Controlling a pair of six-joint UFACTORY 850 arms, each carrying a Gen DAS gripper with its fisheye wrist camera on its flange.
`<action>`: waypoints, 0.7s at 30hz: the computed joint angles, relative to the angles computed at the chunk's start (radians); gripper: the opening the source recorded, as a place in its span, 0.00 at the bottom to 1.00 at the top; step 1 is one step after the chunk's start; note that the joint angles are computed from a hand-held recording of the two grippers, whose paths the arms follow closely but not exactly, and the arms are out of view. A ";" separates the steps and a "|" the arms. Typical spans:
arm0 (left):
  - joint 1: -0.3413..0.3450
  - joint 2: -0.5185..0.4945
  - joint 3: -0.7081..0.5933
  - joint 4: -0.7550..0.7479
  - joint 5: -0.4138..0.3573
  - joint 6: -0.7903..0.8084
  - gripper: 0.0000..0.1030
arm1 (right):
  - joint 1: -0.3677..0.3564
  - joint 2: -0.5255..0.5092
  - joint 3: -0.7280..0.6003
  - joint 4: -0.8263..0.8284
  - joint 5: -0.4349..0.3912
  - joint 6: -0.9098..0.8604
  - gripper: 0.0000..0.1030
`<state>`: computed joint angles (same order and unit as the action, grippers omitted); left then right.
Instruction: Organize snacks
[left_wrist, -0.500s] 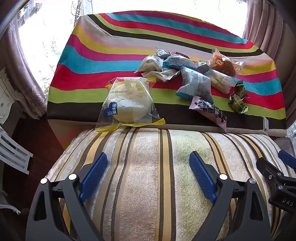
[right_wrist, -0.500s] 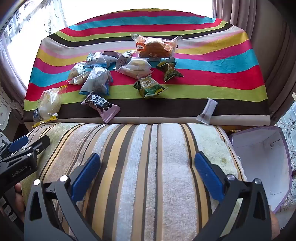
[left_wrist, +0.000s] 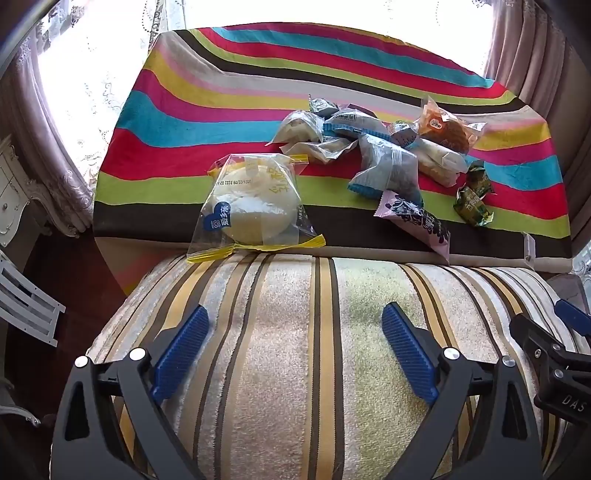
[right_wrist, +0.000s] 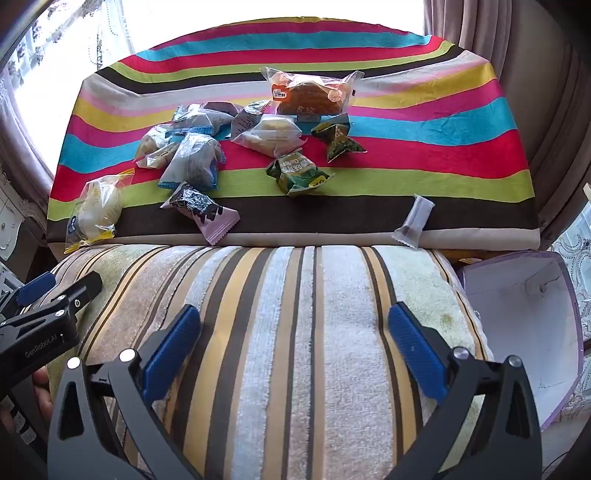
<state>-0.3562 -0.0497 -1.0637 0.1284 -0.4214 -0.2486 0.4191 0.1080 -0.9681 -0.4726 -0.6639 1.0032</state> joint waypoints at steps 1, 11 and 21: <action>-0.001 -0.001 -0.001 0.003 0.001 -0.004 0.89 | -0.001 0.001 0.001 0.002 0.002 -0.002 0.99; -0.001 0.012 0.009 0.036 0.009 -0.026 0.89 | 0.006 0.013 0.013 -0.039 0.016 0.040 0.99; -0.006 0.012 0.010 0.044 0.011 -0.039 0.89 | 0.006 0.014 0.014 -0.041 0.017 0.043 0.99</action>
<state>-0.3619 -0.0378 -1.0536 0.1725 -0.4100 -0.2874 0.4252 0.1217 -0.9540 -0.5139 -0.6472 1.0465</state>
